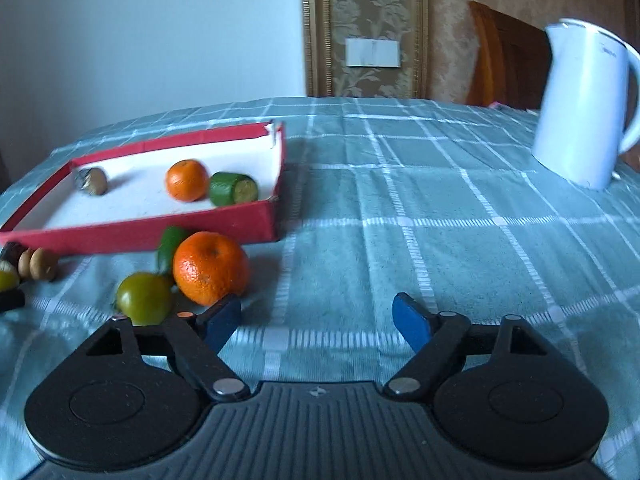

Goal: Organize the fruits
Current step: 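Grasp the green tomato with the left gripper and lift it toward the tray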

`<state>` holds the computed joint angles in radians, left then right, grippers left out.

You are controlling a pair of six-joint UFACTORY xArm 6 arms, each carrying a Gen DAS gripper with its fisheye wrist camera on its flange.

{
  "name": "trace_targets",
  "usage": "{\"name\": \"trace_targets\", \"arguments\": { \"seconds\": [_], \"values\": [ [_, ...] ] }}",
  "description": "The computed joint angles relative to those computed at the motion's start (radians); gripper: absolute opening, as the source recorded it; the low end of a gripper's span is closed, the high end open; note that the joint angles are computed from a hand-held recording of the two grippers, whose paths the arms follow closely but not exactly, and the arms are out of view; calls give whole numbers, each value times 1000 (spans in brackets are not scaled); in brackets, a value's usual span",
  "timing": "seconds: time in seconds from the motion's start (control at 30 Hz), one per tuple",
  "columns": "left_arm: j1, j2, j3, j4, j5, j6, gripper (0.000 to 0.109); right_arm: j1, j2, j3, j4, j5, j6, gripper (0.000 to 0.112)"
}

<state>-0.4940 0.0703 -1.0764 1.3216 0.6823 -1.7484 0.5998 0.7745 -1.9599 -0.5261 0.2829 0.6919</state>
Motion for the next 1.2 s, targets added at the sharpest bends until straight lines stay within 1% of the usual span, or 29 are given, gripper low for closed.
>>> {"name": "trace_targets", "arguments": {
  "seconds": [0.1, 0.17, 0.23, 0.27, 0.33, 0.43, 0.57, 0.7, 0.83, 1.0, 1.13, 1.2],
  "values": [
    [-4, 3, 0, 11, 2, -10, 40, 0, 14, -24, 29, 9, -17, 88],
    [0, 0, 5, 18, -6, -23, 39, 2, 17, -31, 18, 19, -6, 88],
    [-2, -1, 6, 26, -4, -30, 32, 4, 21, -39, 27, 27, -19, 90],
    [-1, -3, 9, 30, -9, -31, 32, 7, 25, -46, 42, 35, -40, 93],
    [0, -8, 15, 34, -16, -33, 32, 11, 30, -59, 38, 52, -49, 93],
    [0, -14, 21, 37, -24, -33, 32, 11, 29, -57, 46, 49, -55, 94],
    [7, -35, 36, 36, -62, -30, 32, 12, 33, -64, 46, 56, -58, 94],
    [4, -71, 45, 76, -68, -39, 32, 13, 34, -66, 42, 59, -58, 94],
    [28, -85, 21, 108, -84, -40, 32, 15, 37, -71, 39, 65, -59, 95],
    [81, -27, -71, 59, -76, 52, 32, 15, 38, -72, 39, 64, -58, 95],
    [146, 51, -157, -17, -111, 140, 32, 15, 37, -72, 39, 65, -58, 95],
    [179, 92, -197, -86, -134, 198, 32, 15, 37, -72, 39, 65, -59, 95]
  ]
}}
